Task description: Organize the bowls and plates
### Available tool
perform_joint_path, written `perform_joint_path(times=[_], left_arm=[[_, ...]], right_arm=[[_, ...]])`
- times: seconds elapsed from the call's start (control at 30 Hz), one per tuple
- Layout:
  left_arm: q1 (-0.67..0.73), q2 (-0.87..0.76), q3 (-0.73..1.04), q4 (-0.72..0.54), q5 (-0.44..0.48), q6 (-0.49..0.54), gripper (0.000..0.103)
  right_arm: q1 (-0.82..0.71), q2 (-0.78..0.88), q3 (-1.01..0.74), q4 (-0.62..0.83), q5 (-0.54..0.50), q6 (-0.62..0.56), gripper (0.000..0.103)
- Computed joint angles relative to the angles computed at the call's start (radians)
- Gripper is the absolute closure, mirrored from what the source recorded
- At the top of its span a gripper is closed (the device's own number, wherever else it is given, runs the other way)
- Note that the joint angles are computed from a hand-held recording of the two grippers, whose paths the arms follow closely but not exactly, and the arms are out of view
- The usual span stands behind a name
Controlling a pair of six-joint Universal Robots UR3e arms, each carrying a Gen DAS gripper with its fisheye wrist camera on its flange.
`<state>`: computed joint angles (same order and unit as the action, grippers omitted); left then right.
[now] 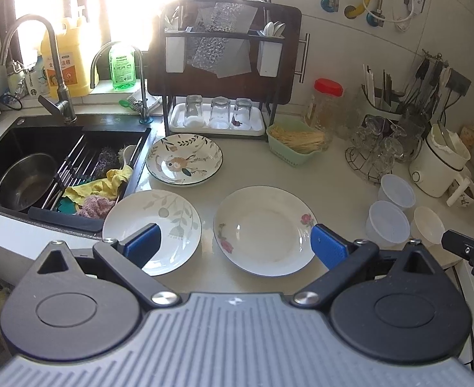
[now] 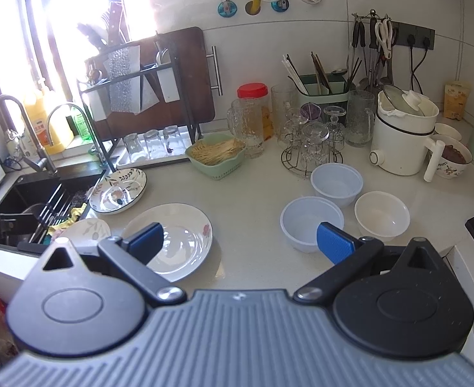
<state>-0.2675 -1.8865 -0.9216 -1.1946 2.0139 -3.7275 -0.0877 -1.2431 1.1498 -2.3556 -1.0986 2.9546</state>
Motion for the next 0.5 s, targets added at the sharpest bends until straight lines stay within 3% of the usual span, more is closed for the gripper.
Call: perform_joint_path(times=[0.5], left_arm=[[-0.009,0.000,0.006,-0.037,0.033,-0.033,0.002]], right_arm=[[-0.009,0.010,-0.009,0.015,0.027,-0.027,0.000]])
